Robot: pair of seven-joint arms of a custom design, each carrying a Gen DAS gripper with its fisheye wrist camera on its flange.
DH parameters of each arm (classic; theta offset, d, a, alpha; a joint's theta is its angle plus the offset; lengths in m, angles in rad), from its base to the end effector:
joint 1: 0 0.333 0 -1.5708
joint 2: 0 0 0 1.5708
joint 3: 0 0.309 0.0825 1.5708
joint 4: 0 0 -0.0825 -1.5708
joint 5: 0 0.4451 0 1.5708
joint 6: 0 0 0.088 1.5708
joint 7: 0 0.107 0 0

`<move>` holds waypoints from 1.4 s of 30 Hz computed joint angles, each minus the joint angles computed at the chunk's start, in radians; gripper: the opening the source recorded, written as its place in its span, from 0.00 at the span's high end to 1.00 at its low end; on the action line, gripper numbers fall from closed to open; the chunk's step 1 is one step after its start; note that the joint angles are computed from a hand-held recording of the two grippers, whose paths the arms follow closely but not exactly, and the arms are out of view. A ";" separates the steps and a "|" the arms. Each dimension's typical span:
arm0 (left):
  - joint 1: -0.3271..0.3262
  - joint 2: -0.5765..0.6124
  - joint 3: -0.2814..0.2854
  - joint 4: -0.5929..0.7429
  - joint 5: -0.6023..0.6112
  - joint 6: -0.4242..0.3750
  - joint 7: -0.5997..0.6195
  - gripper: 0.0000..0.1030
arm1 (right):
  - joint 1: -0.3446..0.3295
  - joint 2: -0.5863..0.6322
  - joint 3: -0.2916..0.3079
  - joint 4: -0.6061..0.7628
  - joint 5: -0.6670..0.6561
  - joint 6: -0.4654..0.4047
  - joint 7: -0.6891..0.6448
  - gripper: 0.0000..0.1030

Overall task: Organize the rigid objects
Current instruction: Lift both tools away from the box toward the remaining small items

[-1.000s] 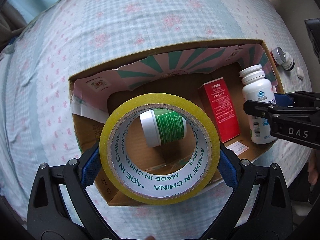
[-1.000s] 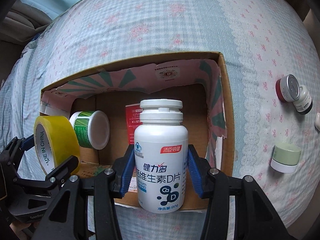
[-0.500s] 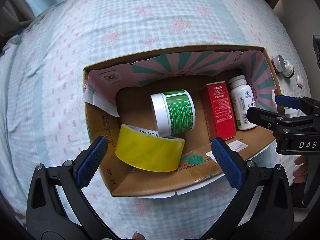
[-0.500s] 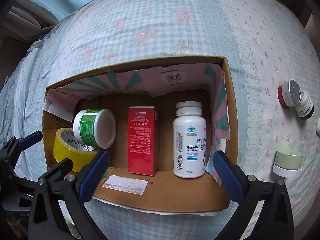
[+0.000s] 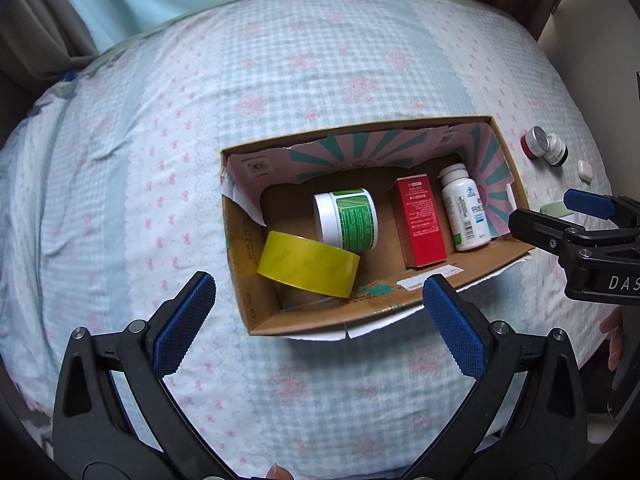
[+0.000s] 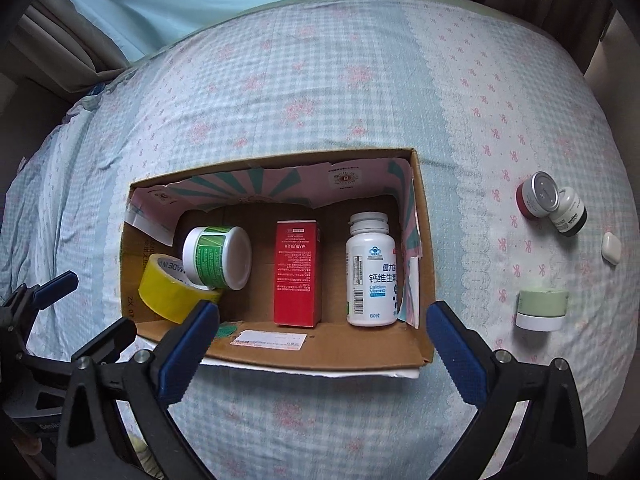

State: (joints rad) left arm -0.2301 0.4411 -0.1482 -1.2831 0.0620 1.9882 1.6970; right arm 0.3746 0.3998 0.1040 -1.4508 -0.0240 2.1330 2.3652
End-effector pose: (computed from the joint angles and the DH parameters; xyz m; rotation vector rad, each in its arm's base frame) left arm 0.7260 -0.2605 0.5132 -1.5115 2.5465 -0.3172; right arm 0.6812 0.3392 0.4650 -1.6730 2.3165 -0.0365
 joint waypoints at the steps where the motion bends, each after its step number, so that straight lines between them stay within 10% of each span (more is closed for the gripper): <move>1: 0.003 -0.026 -0.001 -0.024 -0.004 0.013 0.000 0.00 | 0.006 -0.017 -0.001 -0.009 -0.010 -0.002 0.007 0.00; 27: -0.027 -0.460 -0.104 -0.368 -0.072 0.153 -0.125 0.00 | 0.005 -0.624 0.022 -0.443 -0.193 -0.106 0.186 0.00; 42: -0.289 -0.247 -0.171 -0.168 0.198 0.098 -0.703 0.00 | -0.126 -0.883 -0.140 -0.727 -0.083 -0.016 -0.439 0.00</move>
